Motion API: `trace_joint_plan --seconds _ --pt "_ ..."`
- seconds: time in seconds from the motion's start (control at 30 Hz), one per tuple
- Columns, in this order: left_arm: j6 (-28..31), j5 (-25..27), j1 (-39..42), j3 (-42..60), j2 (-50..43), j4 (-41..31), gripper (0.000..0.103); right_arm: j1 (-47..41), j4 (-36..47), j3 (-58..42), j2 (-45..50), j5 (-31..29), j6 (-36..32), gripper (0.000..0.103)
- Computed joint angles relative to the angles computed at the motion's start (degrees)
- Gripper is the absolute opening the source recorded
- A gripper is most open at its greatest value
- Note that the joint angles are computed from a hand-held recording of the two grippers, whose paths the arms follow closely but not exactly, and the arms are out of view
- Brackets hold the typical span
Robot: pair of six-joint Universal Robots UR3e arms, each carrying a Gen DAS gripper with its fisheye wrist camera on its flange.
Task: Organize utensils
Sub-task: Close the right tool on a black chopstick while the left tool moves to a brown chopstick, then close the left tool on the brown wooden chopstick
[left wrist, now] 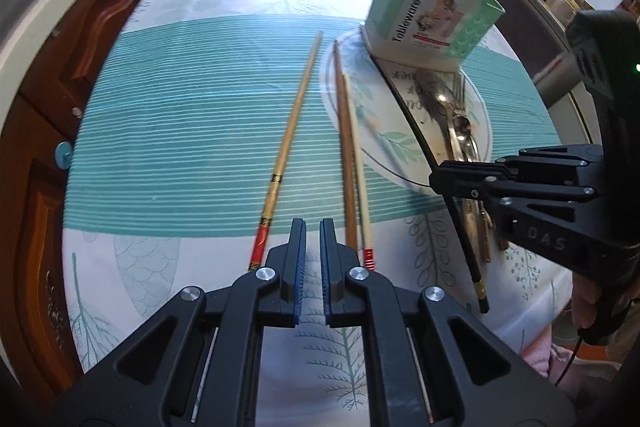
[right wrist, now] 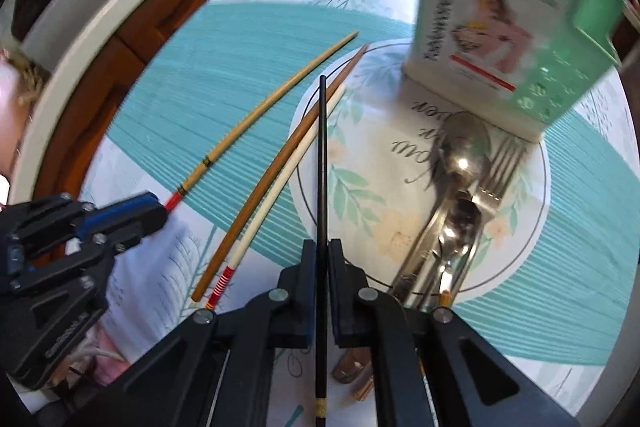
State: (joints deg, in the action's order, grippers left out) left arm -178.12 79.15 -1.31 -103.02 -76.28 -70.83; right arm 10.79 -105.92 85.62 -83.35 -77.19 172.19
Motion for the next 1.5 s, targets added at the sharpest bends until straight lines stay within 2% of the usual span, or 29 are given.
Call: trace_joint_plan --seconds 0.13,0.27,0.4,0.57,0.67,0.87,1.07,1.4,1.5 --pt "3.6 -2.5 0.4 7.6 -7.1 -4.2 0.004 -5.7 -1.8 6.3 -6.3 7.5 0.1 0.005" --pt "4.2 -4.4 0.6 15.2 -14.5 -8.6 0.004 -10.5 -1.7 10.8 -11.1 12.9 -0.8 0.005" --pt "3.8 -6.4 0.4 22.3 -20.9 -12.6 0.004 -13.0 -1.5 13.3 -12.9 15.2 -1.4 0.005" --pt "2.5 -4.4 -2.0 28.6 -26.7 -15.0 0.004 -15.2 -1.3 16.2 -14.7 17.0 -2.6 0.005" --pt "1.5 -1.5 -4.0 31.5 -29.4 -16.5 0.004 -15.9 -1.0 17.0 -15.5 17.9 -3.5 0.005" --pt "0.4 1.2 -5.8 35.2 -32.4 -18.3 0.004 -16.6 -1.7 17.0 -14.9 19.8 -4.3 0.005" --pt "-0.8 3.8 -6.9 43.6 -38.2 -21.9 0.004 -17.7 -1.1 17.8 -15.8 21.0 -5.3 0.005" --pt "-1.9 7.8 -9.2 69.5 -53.3 -34.3 0.004 -19.2 -0.2 18.6 -16.8 22.2 -6.5 0.005" --pt "-2.3 8.8 -10.1 80.4 -59.2 -39.6 0.004 -19.5 0.0 18.8 -17.0 22.6 -6.5 0.005"
